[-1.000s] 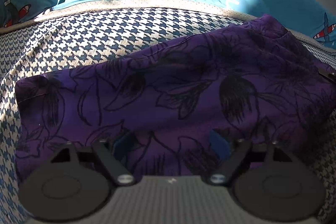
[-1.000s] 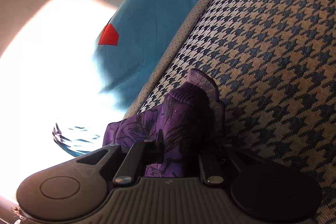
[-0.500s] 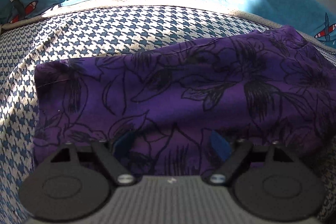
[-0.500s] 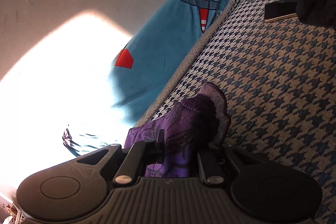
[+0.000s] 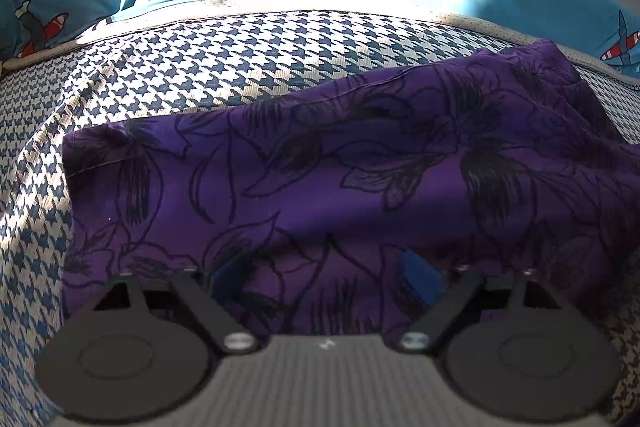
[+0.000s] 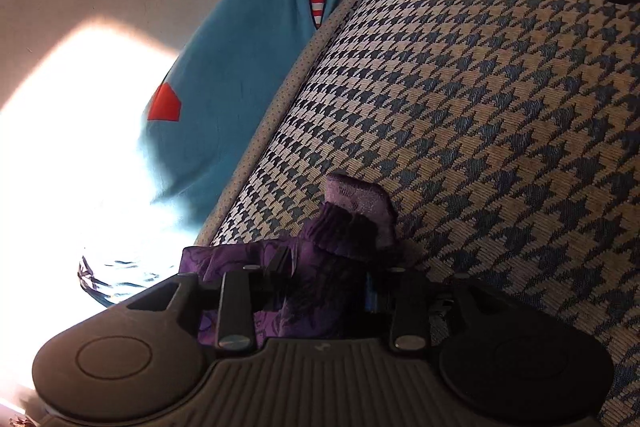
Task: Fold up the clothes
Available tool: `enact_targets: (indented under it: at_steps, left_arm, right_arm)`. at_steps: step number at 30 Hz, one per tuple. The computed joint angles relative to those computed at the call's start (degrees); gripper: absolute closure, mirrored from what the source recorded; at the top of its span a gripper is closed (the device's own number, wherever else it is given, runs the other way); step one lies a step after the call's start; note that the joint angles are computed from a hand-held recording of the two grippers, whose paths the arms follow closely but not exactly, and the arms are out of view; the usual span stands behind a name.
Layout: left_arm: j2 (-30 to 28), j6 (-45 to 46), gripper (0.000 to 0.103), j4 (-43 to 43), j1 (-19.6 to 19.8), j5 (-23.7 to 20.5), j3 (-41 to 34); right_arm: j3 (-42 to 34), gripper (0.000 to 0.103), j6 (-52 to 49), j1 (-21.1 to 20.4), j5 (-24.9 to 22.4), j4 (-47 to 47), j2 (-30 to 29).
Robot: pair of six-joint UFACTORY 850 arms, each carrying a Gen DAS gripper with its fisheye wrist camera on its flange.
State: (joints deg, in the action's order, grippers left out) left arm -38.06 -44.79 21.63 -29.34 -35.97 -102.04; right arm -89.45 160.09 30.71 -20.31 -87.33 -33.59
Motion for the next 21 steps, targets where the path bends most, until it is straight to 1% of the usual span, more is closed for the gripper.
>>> enact_targets:
  at_steps: [4, 7, 9, 10, 11, 12, 14, 18, 20, 21]
  left_arm:
    - [0.28, 0.21, 0.018, 0.43, -0.18, 0.19, 0.36]
    - [0.91, 1.10, 0.018, 1.09, -0.62, 0.91, 1.28]
    - [1.64, 1.00, 0.018, 2.56, -1.21, 1.60, 2.38]
    - [2.11, 1.22, 0.018, 2.92, -1.47, 2.22, 3.07]
    - [2.70, 2.02, 0.018, 2.60, -1.69, 3.13, 3.88]
    - [3.20, 3.21, 0.018, 1.71, -1.83, 4.01, 4.59]
    - [4.10, 6.84, 0.018, -0.96, -2.19, 5.84, 5.89]
    - [4.47, 11.09, 0.018, -2.12, -3.36, 7.85, 6.91]
    - [4.24, 12.84, 0.018, -2.54, -3.79, 8.17, 6.86]
    - [4.07, 13.65, 0.018, -2.77, -3.97, 8.22, 6.77]
  right_arm:
    - [2.09, 0.065, 2.28, -0.36, 0.88, -1.91, 1.37]
    - [3.52, 0.065, 5.01, -1.06, 1.82, -3.84, 2.10]
    - [3.55, 0.065, 0.75, -0.83, 0.33, -0.37, 2.53]
    - [3.07, 0.065, -4.27, -0.53, -1.79, 3.03, 2.73]
    - [2.78, 0.065, -7.15, -0.32, -3.53, 4.30, 2.86]
    - [2.53, 0.065, -9.11, -0.17, -5.15, 4.36, 2.99]
    - [2.21, 0.063, -10.48, -0.10, -6.54, 2.18, 3.30]
    - [0.42, 0.062, -14.10, -1.05, -4.22, -1.67, 2.25]
    - [-0.01, 0.061, -13.76, -1.25, -2.86, -5.35, 1.87]
    - [-0.46, 0.061, -12.54, -1.51, -1.34, -8.49, 1.41]
